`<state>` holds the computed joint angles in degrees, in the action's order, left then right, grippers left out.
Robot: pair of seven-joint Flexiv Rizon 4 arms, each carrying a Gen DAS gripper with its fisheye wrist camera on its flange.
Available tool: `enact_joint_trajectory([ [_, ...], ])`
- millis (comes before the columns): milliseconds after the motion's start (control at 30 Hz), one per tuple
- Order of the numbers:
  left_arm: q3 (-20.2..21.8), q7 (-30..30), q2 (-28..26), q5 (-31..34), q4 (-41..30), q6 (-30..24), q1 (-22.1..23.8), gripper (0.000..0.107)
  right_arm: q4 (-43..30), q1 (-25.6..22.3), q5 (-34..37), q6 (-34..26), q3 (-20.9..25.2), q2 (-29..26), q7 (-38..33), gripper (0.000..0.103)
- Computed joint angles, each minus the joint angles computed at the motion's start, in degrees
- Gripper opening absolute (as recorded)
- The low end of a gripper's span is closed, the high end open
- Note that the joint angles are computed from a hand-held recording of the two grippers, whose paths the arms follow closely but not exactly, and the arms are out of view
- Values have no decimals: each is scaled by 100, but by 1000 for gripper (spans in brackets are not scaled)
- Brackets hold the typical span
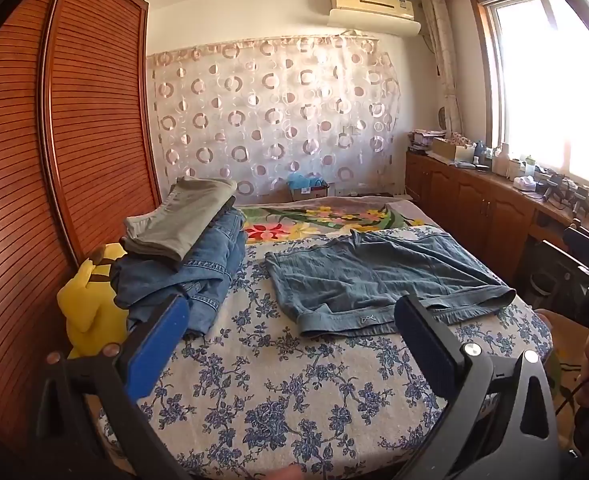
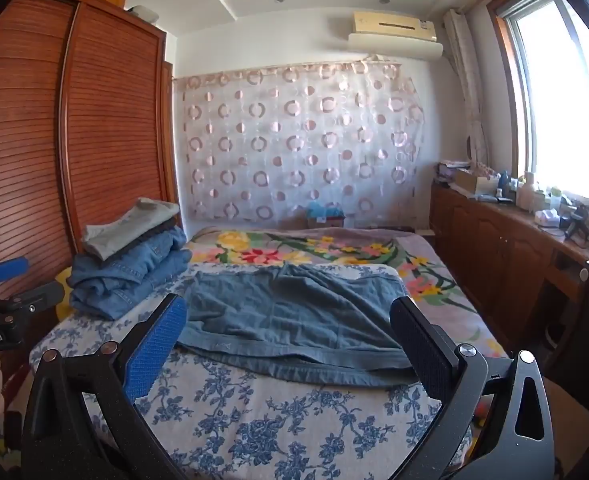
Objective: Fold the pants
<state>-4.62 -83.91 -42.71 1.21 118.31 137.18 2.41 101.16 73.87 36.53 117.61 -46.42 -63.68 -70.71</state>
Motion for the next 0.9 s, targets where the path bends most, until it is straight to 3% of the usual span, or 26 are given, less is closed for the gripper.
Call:
enact_joint_trajectory([
  [400,6,-35,-117,-158,-66,-38,-112,103,-78,-63,165,88,123,47,-148,103],
  [900,-41,-174,-6,128,28,-75,100,103,-115,-75,265,68,203,81,-280,103],
])
